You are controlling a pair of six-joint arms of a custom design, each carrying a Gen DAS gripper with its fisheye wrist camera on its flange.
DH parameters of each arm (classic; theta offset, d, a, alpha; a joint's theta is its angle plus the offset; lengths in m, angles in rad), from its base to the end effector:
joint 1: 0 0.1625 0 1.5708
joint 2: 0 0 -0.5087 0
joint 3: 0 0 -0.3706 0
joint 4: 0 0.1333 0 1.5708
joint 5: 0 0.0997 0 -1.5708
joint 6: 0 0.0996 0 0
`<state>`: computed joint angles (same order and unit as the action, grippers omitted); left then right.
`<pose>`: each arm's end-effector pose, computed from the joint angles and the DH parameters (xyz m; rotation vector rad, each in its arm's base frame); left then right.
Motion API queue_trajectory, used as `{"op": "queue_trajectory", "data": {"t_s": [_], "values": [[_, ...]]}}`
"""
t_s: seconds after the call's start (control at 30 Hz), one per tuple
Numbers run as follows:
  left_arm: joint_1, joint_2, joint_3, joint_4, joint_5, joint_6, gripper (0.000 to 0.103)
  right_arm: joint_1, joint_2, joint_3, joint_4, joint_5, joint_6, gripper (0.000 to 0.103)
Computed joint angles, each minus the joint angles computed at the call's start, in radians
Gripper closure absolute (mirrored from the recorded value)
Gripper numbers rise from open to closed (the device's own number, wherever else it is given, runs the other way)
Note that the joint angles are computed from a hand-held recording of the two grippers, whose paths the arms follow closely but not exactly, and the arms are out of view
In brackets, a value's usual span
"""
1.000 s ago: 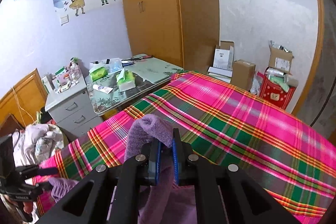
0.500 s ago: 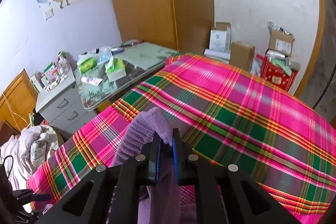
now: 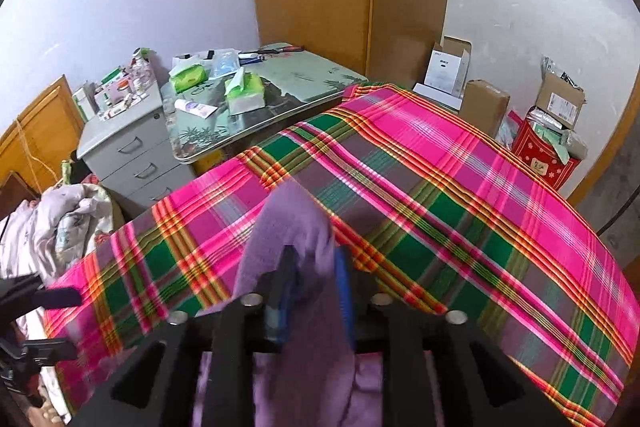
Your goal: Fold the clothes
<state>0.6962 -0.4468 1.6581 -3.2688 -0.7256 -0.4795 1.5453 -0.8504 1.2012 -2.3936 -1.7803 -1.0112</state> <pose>-0.4101 -0.6136 0.0236 0.2180 2.5176 -1.1935 0.0917 -0.8193 0.3760 1.2164 -2.4091 0.4230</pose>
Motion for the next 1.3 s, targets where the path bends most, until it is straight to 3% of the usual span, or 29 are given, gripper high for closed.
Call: {"op": "queue_trajectory", "data": {"t_s": [0.2,0.5,0.6,0.8,0.87,1.03,1.1,1.3], "values": [[0.015,0.054,-0.182,0.190,-0.074,0.093,0.049,-0.039,-0.091,0.073,0.004,0.030,-0.016,0.071],[0.026,0.129,-0.375,0.445,-0.049,0.132,0.048,-0.142,-0.262,0.246,-0.033,0.059,-0.125,0.063],[0.036,0.147,-0.445,0.621,0.001,0.034,0.049,-0.174,-0.306,0.304,-0.070,0.064,-0.164,0.060],[0.057,0.169,-0.513,0.758,0.030,-0.044,0.049,-0.214,-0.354,0.399,-0.168,0.051,-0.266,0.058],[0.065,0.171,-0.522,0.772,0.023,-0.065,0.049,-0.215,-0.354,0.430,-0.238,0.035,-0.310,0.058],[0.079,0.174,-0.533,0.780,0.017,-0.087,0.049,-0.231,-0.383,0.439,-0.201,0.108,-0.333,0.058],[0.081,0.172,-0.529,0.759,0.011,-0.076,0.053,-0.238,-0.390,0.439,-0.184,0.122,-0.340,0.058],[0.085,0.185,-0.554,0.771,0.030,-0.053,0.081,-0.239,-0.366,0.443,-0.249,0.066,-0.337,0.058]]}}
